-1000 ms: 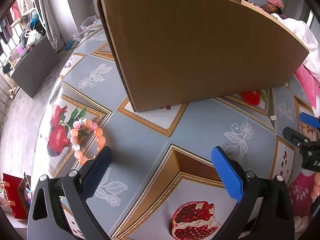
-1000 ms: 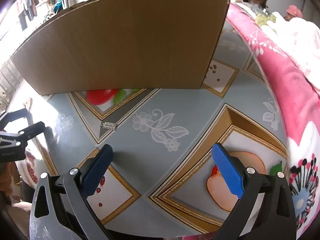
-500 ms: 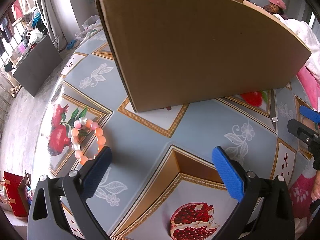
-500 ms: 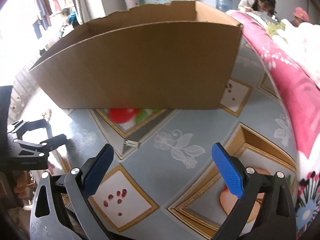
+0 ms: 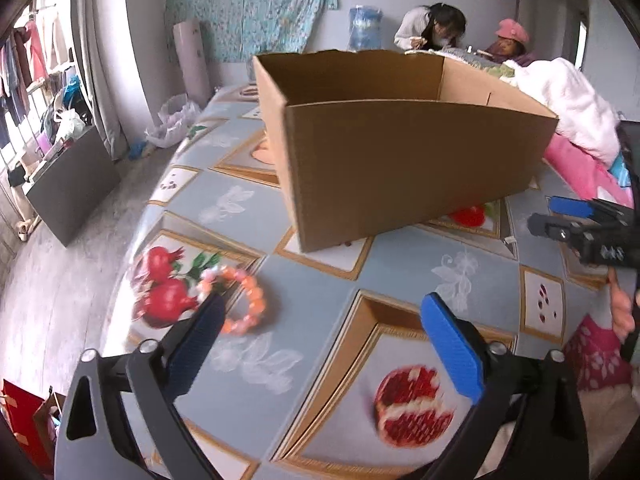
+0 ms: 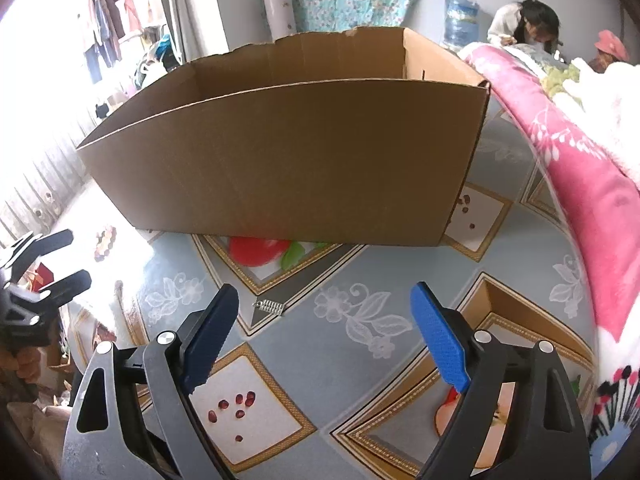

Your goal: Organize jewelry

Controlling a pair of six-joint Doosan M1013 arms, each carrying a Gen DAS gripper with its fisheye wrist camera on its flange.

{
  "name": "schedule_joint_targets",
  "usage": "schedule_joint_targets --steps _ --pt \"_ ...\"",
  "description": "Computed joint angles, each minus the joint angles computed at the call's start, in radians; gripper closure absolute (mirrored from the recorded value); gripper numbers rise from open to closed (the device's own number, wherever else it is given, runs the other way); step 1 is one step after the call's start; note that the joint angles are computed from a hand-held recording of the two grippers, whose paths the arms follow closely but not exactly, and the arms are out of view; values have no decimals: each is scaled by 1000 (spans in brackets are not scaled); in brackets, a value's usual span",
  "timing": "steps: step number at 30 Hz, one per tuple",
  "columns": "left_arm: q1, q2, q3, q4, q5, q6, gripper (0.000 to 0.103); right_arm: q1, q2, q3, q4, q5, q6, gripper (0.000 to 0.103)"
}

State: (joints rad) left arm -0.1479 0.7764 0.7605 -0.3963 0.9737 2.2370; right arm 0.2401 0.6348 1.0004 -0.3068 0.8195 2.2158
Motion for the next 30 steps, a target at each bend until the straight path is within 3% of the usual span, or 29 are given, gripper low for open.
schedule_joint_targets --steps 2,4,7,9,14,19,24,30 --pt "5 1 0 1 8 0 19 -2 -2 5 8 -9 8 24" --pt "4 10 -15 14 19 -11 36 -7 -2 8 28 -17 9 26" --pt "1 28 -47 21 41 -35 50 -14 -13 26 52 -38 12 27" --pt "3 49 -84 18 60 -62 56 -17 -18 32 56 -46 19 28" --pt "4 115 -207 56 126 -146 58 -21 -32 59 71 -72 40 30" --pt "2 172 -302 107 211 -189 87 -24 -35 61 80 -79 47 33" --pt "0 156 -269 115 171 -184 94 -28 -48 79 83 -90 60 37" --pt "-6 122 -204 7 205 -101 94 -39 -64 104 169 -80 49 50"
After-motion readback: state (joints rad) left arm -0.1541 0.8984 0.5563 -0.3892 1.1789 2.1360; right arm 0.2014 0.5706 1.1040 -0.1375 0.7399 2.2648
